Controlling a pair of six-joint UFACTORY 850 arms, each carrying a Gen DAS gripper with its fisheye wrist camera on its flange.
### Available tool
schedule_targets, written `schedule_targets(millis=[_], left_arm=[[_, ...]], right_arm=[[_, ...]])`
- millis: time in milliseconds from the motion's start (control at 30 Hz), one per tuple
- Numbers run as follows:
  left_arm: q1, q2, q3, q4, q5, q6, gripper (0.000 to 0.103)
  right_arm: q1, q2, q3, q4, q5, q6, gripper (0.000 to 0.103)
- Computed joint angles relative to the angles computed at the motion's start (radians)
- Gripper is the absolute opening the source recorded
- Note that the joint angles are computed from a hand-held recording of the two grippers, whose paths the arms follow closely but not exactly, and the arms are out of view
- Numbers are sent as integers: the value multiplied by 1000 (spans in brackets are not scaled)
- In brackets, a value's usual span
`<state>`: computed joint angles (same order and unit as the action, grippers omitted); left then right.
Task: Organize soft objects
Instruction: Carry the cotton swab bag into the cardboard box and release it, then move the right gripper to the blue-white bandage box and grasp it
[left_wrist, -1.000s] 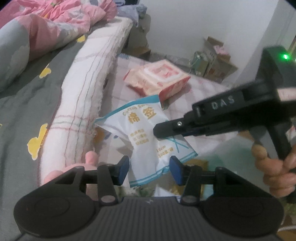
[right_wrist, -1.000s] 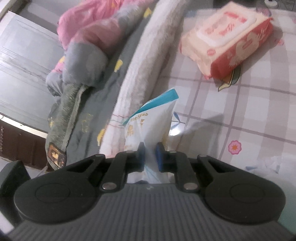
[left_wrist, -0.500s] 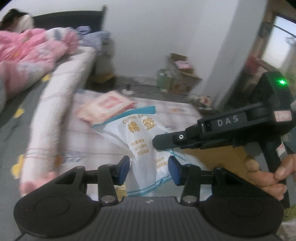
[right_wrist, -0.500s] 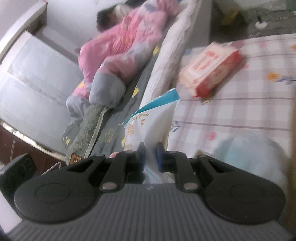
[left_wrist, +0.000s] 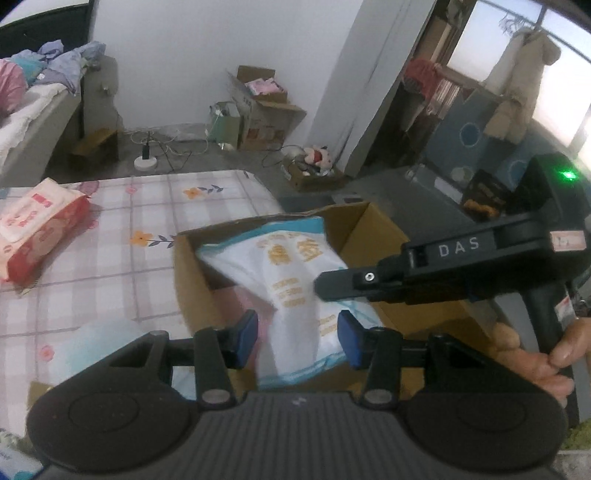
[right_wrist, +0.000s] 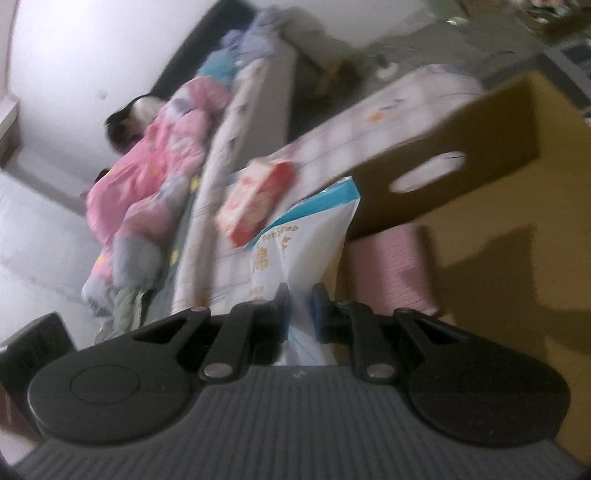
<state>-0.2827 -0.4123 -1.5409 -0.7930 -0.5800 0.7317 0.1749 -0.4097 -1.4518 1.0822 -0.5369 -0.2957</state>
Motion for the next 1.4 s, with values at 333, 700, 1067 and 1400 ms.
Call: schedule_targets(millis=[333, 700, 1067, 1400], left_arm=[[-1, -16, -7, 107, 72, -85, 48], [22, 6, 30, 116, 74, -101, 48], [69, 127, 160, 49, 105, -31, 56], [134, 356, 415, -21, 185, 86, 78]], right_arm=[[-75, -230, -166, -244, -79, 93, 11], [-49, -286, -222, -449, -62, 190, 25], [-21, -158, -113, -460, 75, 283, 33], [102, 109, 124, -234, 208, 49, 44]])
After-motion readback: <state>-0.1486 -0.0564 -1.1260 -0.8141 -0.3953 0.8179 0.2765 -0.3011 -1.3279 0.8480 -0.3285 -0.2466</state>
